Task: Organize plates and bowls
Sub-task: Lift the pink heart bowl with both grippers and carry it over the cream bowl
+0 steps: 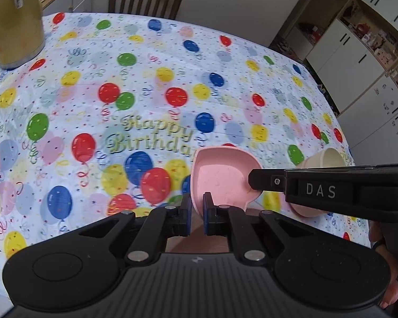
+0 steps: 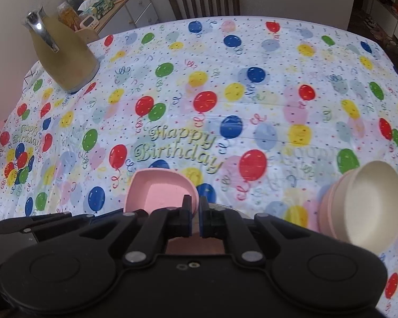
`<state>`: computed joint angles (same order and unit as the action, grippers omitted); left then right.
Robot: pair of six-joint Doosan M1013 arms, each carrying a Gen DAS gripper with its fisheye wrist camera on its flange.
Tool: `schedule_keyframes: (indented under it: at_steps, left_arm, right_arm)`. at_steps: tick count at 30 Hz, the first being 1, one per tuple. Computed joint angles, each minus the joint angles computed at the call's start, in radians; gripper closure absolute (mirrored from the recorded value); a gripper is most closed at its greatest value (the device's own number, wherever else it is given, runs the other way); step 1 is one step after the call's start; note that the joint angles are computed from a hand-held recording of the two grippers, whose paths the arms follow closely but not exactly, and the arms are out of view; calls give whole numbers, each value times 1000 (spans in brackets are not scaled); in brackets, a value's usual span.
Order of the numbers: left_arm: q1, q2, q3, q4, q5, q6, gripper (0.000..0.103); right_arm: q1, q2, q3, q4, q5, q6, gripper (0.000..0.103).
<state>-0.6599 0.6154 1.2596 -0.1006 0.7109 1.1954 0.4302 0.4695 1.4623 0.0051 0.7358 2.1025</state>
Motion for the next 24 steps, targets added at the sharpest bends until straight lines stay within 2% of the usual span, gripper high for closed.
schedule_keyframes:
  at_steps: [12, 24]
  left_arm:
    - [-97, 45, -108, 57, 37, -46, 95]
    - [-164, 165, -304, 68, 135, -35, 95]
  right_arm:
    - [-87, -125, 154, 21, -67, -64, 100]
    - [-192, -197, 264, 53, -115, -106, 100]
